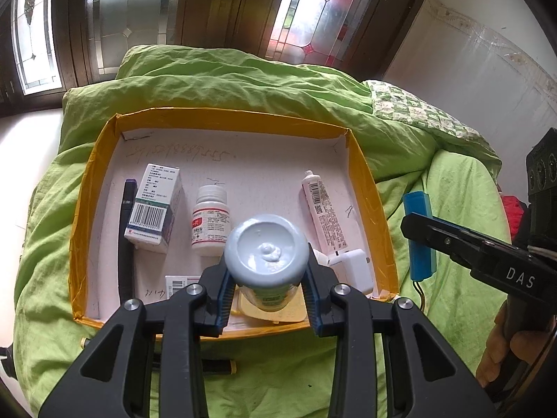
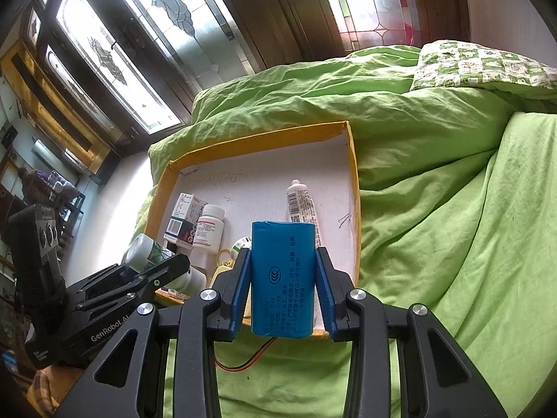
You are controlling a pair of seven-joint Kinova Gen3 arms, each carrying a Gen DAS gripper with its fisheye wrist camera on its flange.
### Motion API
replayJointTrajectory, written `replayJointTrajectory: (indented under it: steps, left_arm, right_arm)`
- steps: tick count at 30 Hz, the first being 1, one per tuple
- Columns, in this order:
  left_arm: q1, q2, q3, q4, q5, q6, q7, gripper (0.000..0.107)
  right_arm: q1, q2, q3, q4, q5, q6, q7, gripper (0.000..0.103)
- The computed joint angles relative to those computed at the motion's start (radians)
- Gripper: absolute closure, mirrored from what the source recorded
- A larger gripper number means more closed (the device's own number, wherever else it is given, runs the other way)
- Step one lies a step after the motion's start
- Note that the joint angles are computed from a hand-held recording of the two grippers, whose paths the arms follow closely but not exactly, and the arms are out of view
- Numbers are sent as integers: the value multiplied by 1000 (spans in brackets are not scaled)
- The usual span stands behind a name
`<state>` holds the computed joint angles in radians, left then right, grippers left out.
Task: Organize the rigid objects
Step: 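Carry the battery with the right gripper into the tray while the left gripper carries the bottle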
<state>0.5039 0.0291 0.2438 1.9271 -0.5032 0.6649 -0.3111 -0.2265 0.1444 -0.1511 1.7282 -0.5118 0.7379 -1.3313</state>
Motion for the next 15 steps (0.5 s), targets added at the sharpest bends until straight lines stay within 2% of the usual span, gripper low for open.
replayJointTrajectory:
  steps: [9, 15]
  left_arm:
    - [-18, 67, -45, -60, 33, -40, -79, 76]
    - [-29, 139, -92, -114, 81, -69, -139, 76]
  right_arm:
    - [-4, 61, -1, -64, 41, -23, -31, 71]
    - [-8, 149, -1, -152, 97, -24, -73, 71]
